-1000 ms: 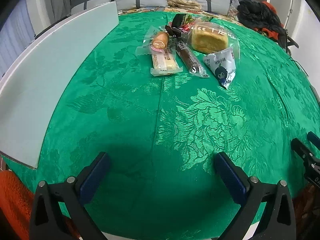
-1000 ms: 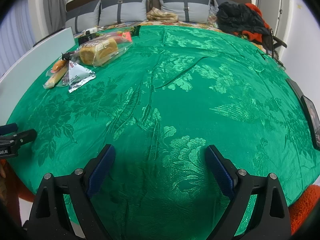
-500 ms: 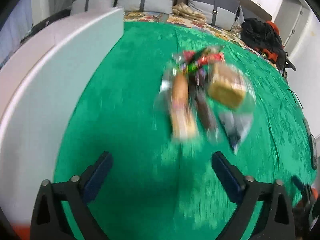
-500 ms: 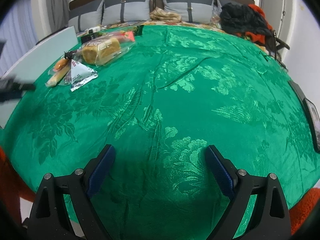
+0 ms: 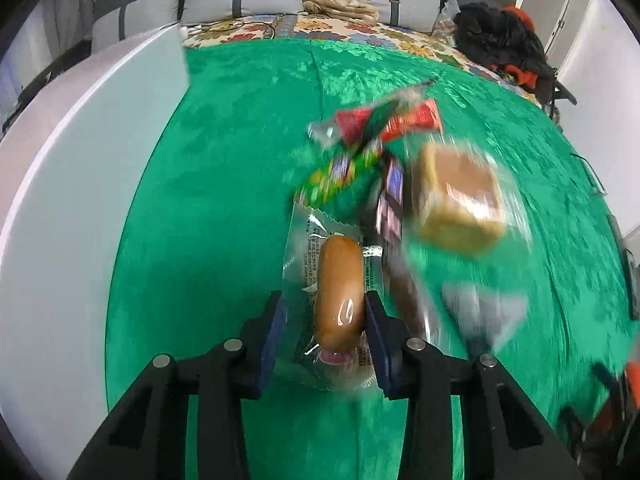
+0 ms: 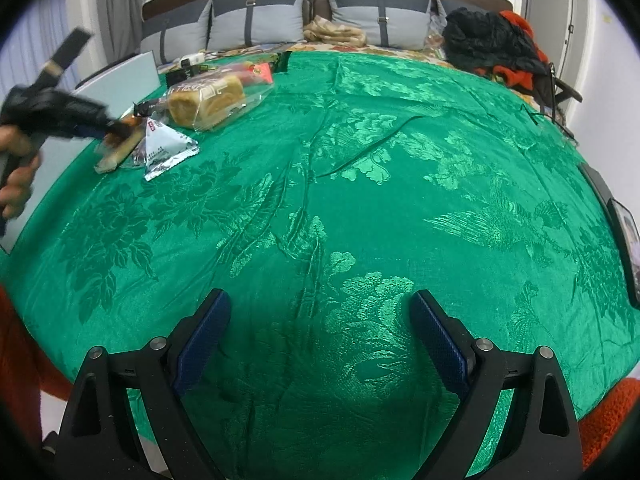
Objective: Organize snacks
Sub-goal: 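Lower the left gripper onto the wrapped sausage and close on it, then lift the sausage with the left gripper while the right gripper grasps the silver triangle pack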
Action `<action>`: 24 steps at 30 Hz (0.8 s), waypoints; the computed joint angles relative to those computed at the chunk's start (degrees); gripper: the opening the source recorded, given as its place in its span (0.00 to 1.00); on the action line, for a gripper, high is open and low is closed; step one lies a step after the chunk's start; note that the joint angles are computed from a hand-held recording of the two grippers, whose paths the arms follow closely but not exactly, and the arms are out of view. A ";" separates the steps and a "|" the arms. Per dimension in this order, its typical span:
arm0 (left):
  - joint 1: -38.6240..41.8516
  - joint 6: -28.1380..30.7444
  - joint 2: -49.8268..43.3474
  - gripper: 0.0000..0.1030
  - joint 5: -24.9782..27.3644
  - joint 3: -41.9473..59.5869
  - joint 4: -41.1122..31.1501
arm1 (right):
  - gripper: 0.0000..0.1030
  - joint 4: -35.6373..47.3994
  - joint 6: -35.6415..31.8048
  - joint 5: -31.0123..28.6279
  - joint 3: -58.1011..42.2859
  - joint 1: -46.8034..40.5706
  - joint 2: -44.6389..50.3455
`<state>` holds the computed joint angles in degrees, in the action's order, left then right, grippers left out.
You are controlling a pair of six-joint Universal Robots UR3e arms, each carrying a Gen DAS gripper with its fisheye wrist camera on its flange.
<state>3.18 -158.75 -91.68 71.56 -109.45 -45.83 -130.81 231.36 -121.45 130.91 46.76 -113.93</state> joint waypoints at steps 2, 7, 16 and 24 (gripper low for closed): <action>4.69 3.91 8.83 0.38 -1.26 -8.44 -2.27 | 0.91 -0.39 0.13 -0.27 0.02 0.11 0.36; 16.41 14.45 29.17 0.45 -4.62 -22.41 -12.62 | 0.91 -0.87 1.23 -1.30 -0.14 0.84 1.41; 8.48 11.53 26.78 0.68 1.99 -26.84 1.07 | 0.89 -15.05 -20.38 13.18 -4.75 -8.79 1.45; 9.33 10.70 25.64 0.43 0.26 -25.80 0.83 | 0.74 -6.67 -42.27 35.30 -30.68 -22.48 27.03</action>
